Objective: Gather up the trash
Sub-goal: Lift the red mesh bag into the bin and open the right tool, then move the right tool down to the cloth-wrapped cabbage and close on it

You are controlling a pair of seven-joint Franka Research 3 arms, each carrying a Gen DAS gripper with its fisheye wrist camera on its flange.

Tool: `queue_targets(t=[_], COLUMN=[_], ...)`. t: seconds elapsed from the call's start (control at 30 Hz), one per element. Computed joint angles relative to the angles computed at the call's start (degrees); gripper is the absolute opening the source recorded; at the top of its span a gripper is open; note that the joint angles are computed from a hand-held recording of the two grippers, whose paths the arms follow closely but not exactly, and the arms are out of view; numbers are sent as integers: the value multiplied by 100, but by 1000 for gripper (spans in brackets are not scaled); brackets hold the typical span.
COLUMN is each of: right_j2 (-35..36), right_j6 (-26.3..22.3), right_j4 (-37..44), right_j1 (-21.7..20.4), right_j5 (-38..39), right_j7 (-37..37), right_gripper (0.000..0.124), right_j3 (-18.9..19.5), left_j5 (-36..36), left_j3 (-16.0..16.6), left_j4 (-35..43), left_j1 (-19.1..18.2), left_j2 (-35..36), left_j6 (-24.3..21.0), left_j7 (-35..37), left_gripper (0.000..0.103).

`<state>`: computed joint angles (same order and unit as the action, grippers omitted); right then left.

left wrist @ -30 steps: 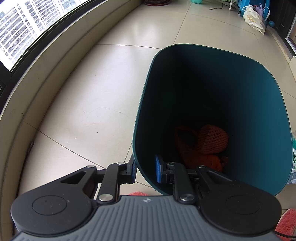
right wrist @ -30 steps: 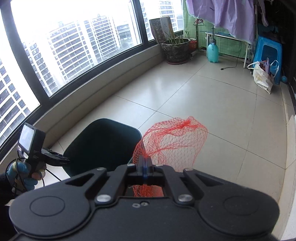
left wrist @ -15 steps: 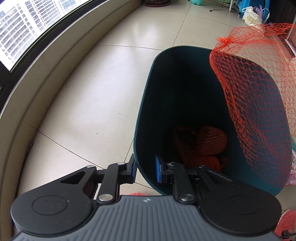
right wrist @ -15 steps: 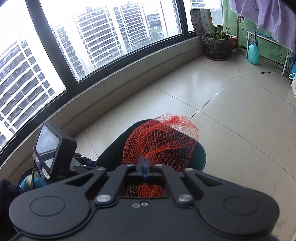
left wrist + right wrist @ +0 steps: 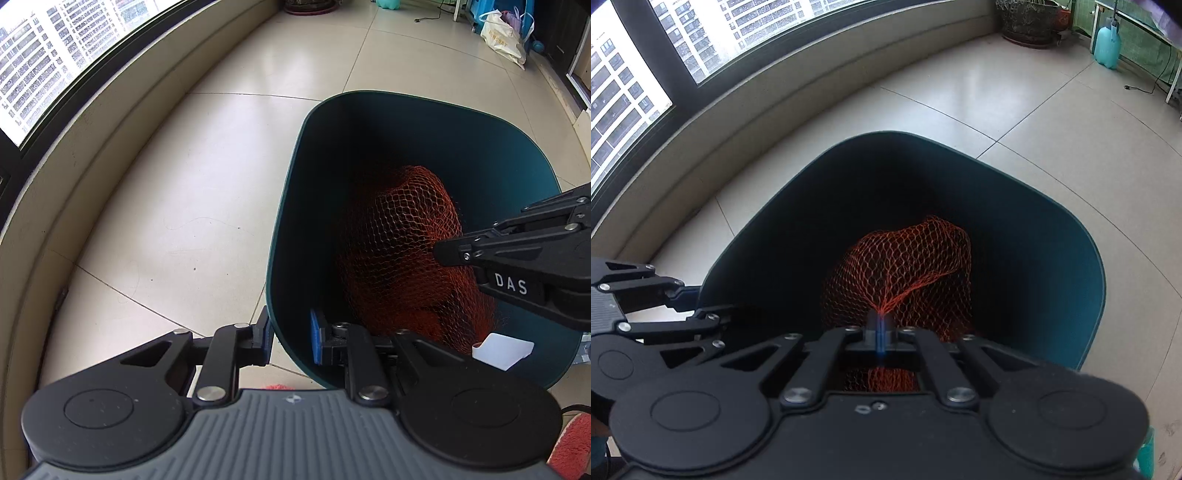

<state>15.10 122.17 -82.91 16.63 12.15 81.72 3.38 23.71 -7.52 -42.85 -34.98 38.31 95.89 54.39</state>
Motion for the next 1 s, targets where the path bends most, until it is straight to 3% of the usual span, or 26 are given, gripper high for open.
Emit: queue_targets(t=[0.23, 0.4, 0.8, 1.0], right_j2=[100, -189, -1497, -1826], right_j6=[-348, -244, -267, -443], right_j4=[84, -208, -1063, -1041], right_j1=[-22, -118, -611, -849], right_j5=[-57, 118, 1165, 1199], right_j7=[137, -40, -972, -876], right_gripper=[18, 41, 59, 67], right_j3=[-32, -28, -212, -401], left_j5=[20, 8, 65, 117], left_j3=[9, 5, 49, 72], left_j4=[20, 14, 151, 164], left_j1=[-21, -17, -73, -119], left_j2=[15, 12, 83, 91], left_j6=[-15, -6, -102, -132], left_j7=[1, -11, -14, -19], left_gripper=[18, 18, 18, 18])
